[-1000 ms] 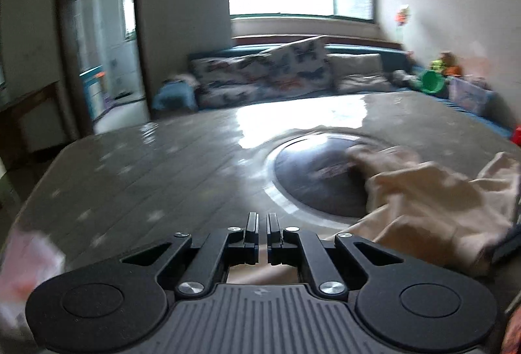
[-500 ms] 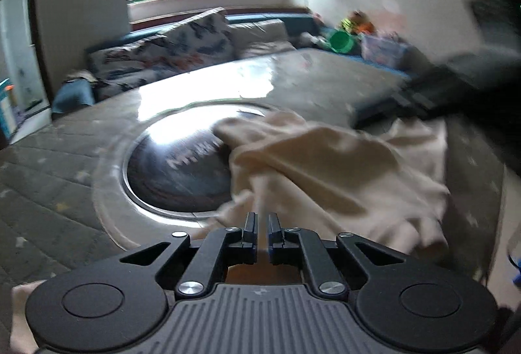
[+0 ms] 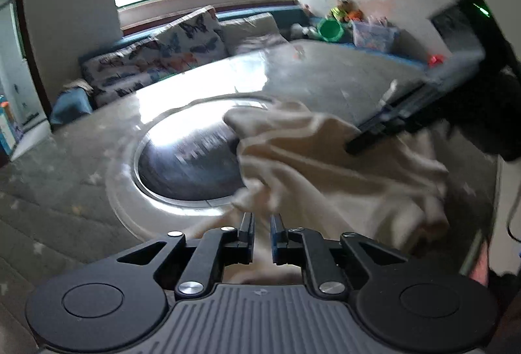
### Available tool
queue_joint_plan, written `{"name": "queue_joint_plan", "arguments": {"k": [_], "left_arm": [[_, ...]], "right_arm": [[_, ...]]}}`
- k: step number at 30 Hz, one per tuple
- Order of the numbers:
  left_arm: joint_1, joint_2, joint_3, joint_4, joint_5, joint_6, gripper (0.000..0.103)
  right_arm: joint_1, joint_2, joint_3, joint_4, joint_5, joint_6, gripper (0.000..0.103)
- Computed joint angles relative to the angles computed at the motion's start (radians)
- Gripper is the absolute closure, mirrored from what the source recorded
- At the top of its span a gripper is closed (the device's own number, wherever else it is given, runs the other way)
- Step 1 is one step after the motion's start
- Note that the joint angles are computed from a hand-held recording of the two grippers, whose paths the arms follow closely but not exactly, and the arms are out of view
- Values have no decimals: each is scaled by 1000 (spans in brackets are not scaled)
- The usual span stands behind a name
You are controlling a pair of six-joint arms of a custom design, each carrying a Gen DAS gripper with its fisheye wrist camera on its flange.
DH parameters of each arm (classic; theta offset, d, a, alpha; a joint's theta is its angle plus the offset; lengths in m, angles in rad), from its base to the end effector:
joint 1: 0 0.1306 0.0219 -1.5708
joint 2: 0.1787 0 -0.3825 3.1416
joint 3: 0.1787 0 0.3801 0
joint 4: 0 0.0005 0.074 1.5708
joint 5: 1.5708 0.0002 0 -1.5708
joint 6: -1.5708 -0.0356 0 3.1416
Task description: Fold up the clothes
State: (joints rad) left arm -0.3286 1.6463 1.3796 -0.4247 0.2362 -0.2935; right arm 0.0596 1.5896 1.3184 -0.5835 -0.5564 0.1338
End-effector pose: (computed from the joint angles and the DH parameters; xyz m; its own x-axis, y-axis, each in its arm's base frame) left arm 0.5350 -0.1918 0.3312 -0.4376 0.4464 -0.7806 0.6383 0.7656 0.0800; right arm 0.5294 0.0499 0.3251 -0.6934 -0.1548 -0.7037 -0.4935 0.8136 0.3073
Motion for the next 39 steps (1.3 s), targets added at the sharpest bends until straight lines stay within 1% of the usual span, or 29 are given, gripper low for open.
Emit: {"name": "queue_joint_plan", "arguments": {"k": [2, 5, 8, 10, 12, 14, 15, 16, 18, 23, 24, 27, 28, 29, 30, 33, 34, 37, 39], "left_arm": [[4, 21, 28, 5, -4, 8, 86], [6, 59, 68, -5, -5, 3, 86], [6, 95, 104, -42, 5, -21, 86], [6, 105, 111, -54, 12, -41, 80], [10, 108, 113, -57, 24, -62, 79], [16, 113, 119, -63, 48, -75, 73], [20, 116, 124, -66, 62, -80, 66], [23, 119, 128, -68, 74, -83, 64], [25, 124, 133, -73, 82, -97, 64], [26, 147, 157, -96, 80, -113, 64], [29, 151, 161, -98, 89, -107, 64], [38, 162, 177, -120, 124, -99, 66], [40, 165, 180, -124, 132, -97, 68], [42, 168, 183, -128, 143, -94, 71], [41, 167, 181, -124, 143, -92, 79], [30, 155, 159, -93, 111, -90, 91], [24, 148, 147, -78, 94, -93, 93], [9, 115, 100, -26, 28, -102, 94], [6, 92, 71, 7, -9, -93, 95]], "right_arm": [[-13, 6, 14, 38, 12, -47, 78], [-24, 40, 54, 84, 83, -125, 78], [-30, 97, 108, 93, 136, -196, 78], [-31, 131, 137, 88, 144, -228, 78], [-28, 170, 170, 81, 143, -256, 78], [-23, 201, 195, 72, 146, -266, 78], [-20, 215, 206, 67, 149, -269, 78], [-17, 224, 214, 63, 157, -271, 78], [-13, 234, 221, 61, 175, -277, 78], [-17, 248, 227, 79, 200, -336, 78], [-19, 251, 228, 82, 199, -346, 78], [-24, 262, 231, 81, 160, -363, 78], [-21, 264, 235, 77, 160, -355, 80], [-17, 264, 235, 78, 166, -345, 86], [-13, 263, 234, 86, 174, -336, 89], [2, 245, 221, 123, 205, -312, 94], [7, 234, 213, 143, 219, -303, 96], [21, 191, 185, 206, 274, -273, 97], [26, 161, 169, 247, 317, -249, 97]]}}
